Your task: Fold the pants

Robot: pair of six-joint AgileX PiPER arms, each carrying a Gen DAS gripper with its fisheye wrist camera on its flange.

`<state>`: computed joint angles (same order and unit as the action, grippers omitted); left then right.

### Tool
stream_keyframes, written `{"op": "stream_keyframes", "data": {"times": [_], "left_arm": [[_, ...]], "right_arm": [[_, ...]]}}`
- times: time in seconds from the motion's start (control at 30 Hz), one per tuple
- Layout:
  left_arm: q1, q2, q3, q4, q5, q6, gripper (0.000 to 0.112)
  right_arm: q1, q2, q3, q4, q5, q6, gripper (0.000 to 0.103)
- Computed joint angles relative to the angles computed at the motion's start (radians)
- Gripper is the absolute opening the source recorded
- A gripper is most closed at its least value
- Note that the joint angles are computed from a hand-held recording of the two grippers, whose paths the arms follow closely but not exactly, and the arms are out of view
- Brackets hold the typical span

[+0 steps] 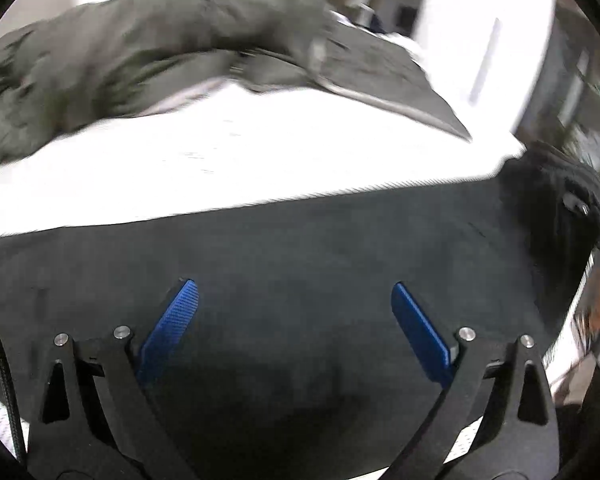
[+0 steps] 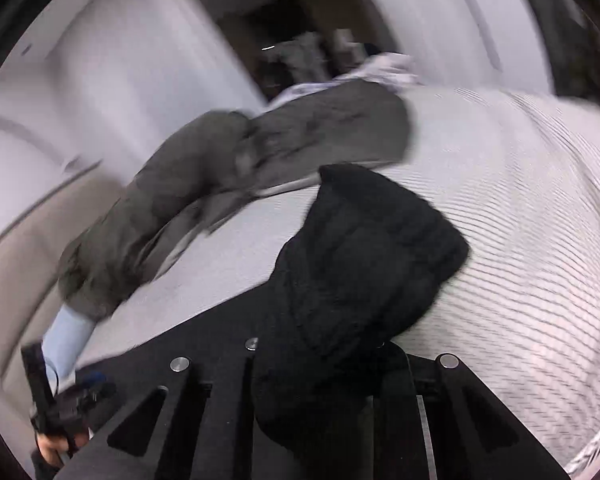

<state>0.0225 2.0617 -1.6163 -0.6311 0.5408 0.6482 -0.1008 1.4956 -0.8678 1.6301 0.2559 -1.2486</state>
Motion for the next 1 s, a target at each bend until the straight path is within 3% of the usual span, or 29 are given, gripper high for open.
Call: {"op": "stream_keyframes", "data": {"times": [0.13, 0.23, 0.3, 0.33, 0.37, 0.43, 0.47, 0.5, 0.6, 0.67, 0.73, 0.83, 0.9, 1.0], "left_arm": [[0.158, 0.021, -0.047, -0.091, 0.046, 0.017, 0.097], [0.254, 0.057, -0.114, -0.104, 0.085, -0.01, 0.097], [0.311, 0.068, -0.136, -0.118, 0.107, -0.015, 0.097], [0.329, 0.086, -0.17, -0.108, 0.126, -0.037, 0.097], [0.353, 0.098, -0.191, -0.107, 0.141, -0.05, 0.097], [0.377, 0.103, -0.191, -0.119, 0.161, -0.036, 0.096], [0.383, 0.109, -0.199, -0.122, 0.176, -0.022, 0.096], [0.38, 0.108, -0.198, -0.122, 0.181, -0.004, 0.096], [0.335, 0.061, -0.118, -0.146, 0.174, 0.095, 0.096], [0.284, 0.045, -0.086, -0.111, 0.177, 0.143, 0.096], [0.2, 0.051, -0.067, 0.055, 0.168, 0.151, 0.096], [0.118, 0.059, -0.013, 0.284, 0.094, 0.093, 0.096], [0.135, 0.055, -0.012, 0.253, 0.123, 0.144, 0.096], [0.168, 0.021, -0.006, 0.155, 0.114, 0.167, 0.095]], "right_arm": [[0.3, 0.075, -0.169, -0.4, -0.114, 0.358, 0.015], [0.466, 0.2, -0.363, -0.7, -0.08, 0.611, 0.015], [0.568, 0.331, -0.562, -0.9, 0.035, 0.742, 0.016], [0.607, 0.396, -0.662, -1.0, 0.111, 0.815, 0.024], [0.649, 0.469, -0.762, -1.1, 0.206, 0.897, 0.043], [0.711, 0.595, -0.933, -1.238, 0.371, 0.98, 0.064], [0.732, 0.626, -0.964, -1.26, 0.424, 0.962, 0.064], [0.745, 0.626, -0.956, -1.276, 0.444, 0.934, 0.064], [0.74, 0.542, -0.821, -1.276, 0.393, 0.886, 0.065], [0.685, 0.469, -0.722, -1.175, 0.327, 0.808, 0.077], [0.639, 0.395, -0.605, -1.121, 0.265, 0.774, 0.081], [0.594, 0.358, -0.505, -1.282, 0.25, 0.927, 0.081], [0.555, 0.34, -0.444, -1.377, 0.266, 0.996, 0.081], [0.456, 0.28, -0.326, -1.236, 0.243, 0.848, 0.081]]}}
